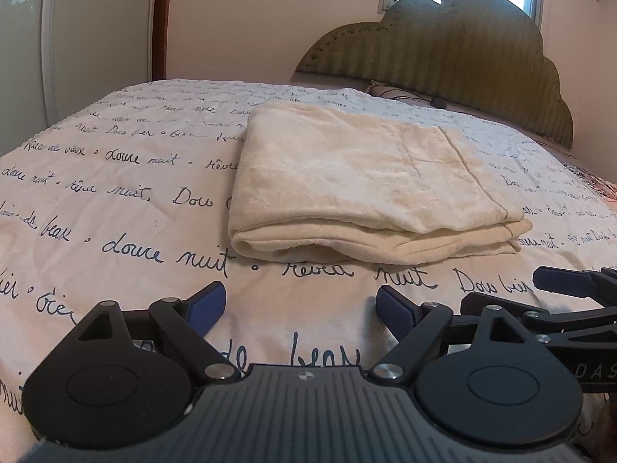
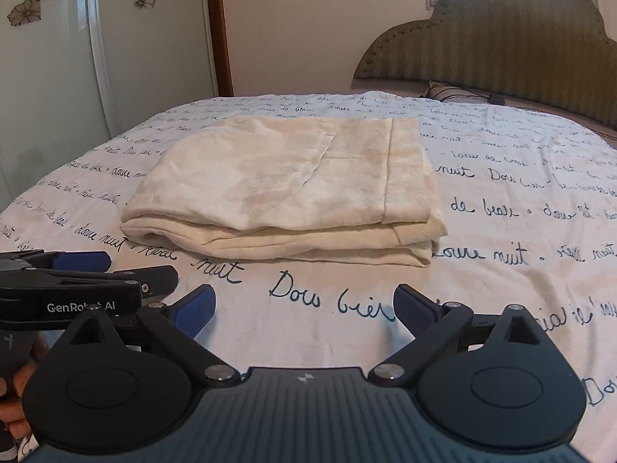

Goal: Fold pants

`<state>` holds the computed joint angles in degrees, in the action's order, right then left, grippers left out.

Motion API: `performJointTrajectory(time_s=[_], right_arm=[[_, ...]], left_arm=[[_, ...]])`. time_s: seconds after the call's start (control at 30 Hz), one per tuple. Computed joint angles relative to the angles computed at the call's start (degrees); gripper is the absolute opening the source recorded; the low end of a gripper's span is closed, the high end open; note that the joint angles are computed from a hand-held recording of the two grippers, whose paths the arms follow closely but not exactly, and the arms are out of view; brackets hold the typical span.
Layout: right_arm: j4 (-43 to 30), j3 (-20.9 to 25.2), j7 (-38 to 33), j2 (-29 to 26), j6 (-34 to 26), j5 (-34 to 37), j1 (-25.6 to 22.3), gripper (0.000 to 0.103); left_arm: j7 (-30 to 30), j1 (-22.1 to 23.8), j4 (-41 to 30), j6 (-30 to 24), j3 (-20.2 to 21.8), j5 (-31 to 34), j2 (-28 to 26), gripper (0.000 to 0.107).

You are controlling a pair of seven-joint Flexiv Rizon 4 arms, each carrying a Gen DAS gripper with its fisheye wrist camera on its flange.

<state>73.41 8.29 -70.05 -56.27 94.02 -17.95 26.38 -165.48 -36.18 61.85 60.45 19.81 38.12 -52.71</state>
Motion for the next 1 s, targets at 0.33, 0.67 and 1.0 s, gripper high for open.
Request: performJointTrajectory(time_s=[0.33,0.67,1.0], right_arm=[[0.73,-3.03,1.27,1.09,-4.03,-0.14,2.18,0.1],[-3.99,7.19,-5.12,-1.42,-10.36,1.5,-3.55,0.103],[-7.66,5.97,-13.58,-2.06,-15.1,5.28,-1.69,0.103]], left_arm=[[-1.42,-1.05,0.88,-5.78,0.08,1.61,1.27,0.094],[1.24,-0.18,-1.1,-10.1,-2.53,2.42,0.69,0.103],[0.81,0.36,-0.82,-9.01,-2.77,2.04,0.67,0.103]])
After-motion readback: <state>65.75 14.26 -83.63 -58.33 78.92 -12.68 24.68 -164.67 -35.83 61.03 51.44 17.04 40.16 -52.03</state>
